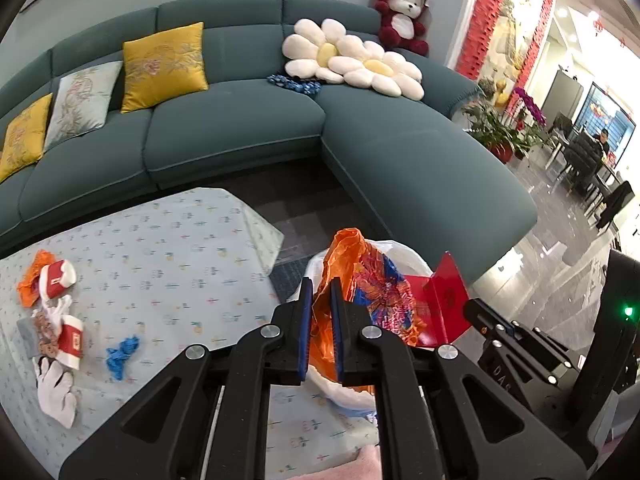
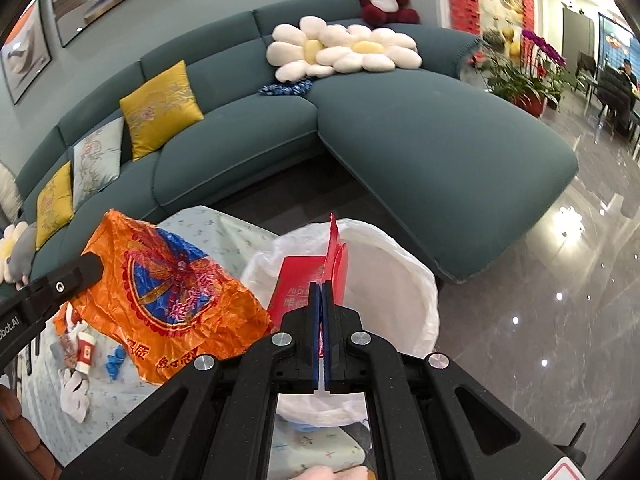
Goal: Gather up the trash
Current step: 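Carry both items over the white bin and open both tools to drop them, then move both open tools back over the cluttered table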
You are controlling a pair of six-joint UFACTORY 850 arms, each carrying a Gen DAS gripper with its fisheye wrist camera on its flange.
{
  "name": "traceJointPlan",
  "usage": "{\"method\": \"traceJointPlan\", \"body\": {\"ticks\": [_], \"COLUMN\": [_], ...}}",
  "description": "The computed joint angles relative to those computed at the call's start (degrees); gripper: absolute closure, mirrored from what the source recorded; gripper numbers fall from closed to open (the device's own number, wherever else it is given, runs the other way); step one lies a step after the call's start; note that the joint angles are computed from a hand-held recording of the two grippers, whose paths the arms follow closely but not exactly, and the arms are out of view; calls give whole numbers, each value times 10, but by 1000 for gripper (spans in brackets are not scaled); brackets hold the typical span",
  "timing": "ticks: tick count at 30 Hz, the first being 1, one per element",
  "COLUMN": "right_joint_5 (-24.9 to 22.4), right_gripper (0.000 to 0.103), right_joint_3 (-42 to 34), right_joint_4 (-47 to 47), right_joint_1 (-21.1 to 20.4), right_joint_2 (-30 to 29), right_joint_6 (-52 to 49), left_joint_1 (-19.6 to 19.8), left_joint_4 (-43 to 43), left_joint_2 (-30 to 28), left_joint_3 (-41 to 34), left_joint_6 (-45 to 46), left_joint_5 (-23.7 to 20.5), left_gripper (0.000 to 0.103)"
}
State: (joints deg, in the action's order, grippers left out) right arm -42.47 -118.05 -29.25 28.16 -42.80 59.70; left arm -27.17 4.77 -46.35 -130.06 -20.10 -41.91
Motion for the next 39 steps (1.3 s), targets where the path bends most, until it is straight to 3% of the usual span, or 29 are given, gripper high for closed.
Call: {"method": "traceJointPlan", "body": {"ticks": [3, 5, 7, 12, 25, 31, 39], "right_joint_5": [6, 9, 8, 8, -16, -34, -99], "right_gripper": [95, 85, 67, 62, 56, 55, 51], "right_joint_3": [22, 33, 40, 44, -17, -85, -267], "right_joint_4": [-10, -15, -39, -54, -41, -16, 40], "right_joint_1": [-1, 0, 2, 6, 33, 55, 90], "right_joint_2": [11, 18, 22, 27, -4, -41, -150], "right_joint_6": [13, 23, 47, 60, 21, -20, -98], "left_joint_1": [-4, -6, -7, -6, 17, 38, 82], "left_joint_4": [-5, 4, 12, 23, 49, 60, 89], "left_joint_2": [-31, -40, -43, -40, 48, 96, 167], "left_joint_3": [-45, -58, -63, -57, 79, 152, 267], "left_joint_6": [-5, -24, -32, -44, -88, -113, -161], "left_joint_5": [-23, -28, -28, -32, 16, 40, 74], "left_gripper": [78, 56, 51, 49, 49, 46, 37]}}
